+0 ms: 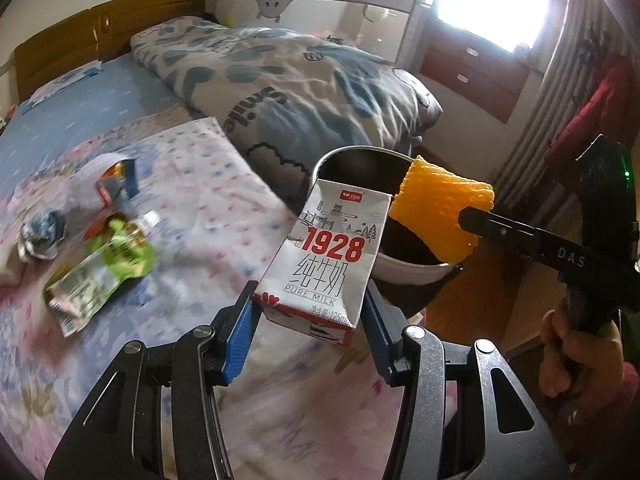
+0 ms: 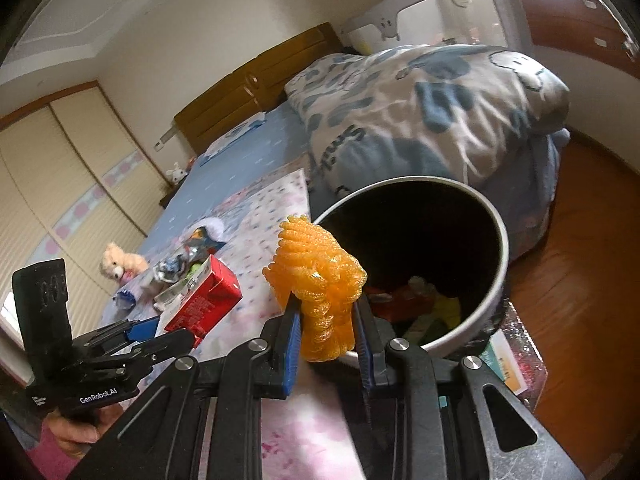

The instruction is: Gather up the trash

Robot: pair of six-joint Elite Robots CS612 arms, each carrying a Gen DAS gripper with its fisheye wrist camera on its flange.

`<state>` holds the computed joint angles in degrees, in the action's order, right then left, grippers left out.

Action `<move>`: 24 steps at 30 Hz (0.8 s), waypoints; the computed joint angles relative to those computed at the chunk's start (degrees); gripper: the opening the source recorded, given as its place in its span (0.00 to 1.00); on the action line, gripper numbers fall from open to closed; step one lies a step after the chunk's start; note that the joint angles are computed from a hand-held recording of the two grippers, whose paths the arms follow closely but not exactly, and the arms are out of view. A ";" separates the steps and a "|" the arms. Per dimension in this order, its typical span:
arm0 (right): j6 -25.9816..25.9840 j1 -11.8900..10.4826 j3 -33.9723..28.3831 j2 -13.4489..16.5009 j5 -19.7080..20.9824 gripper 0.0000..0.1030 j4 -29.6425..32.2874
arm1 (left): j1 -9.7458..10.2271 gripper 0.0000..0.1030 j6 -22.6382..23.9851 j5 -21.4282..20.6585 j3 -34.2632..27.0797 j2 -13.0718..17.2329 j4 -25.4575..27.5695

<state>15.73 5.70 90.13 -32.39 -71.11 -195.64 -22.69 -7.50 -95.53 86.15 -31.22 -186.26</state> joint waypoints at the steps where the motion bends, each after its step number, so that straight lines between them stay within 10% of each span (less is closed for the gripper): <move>1: 0.09 -0.13 0.02 0.00 -0.29 0.24 0.00 | -0.10 0.47 0.13 -0.03 -0.35 0.09 0.41; 24: 0.09 -1.72 -2.64 0.82 -4.44 0.24 5.38 | -2.19 0.48 2.43 1.04 -9.58 3.44 8.48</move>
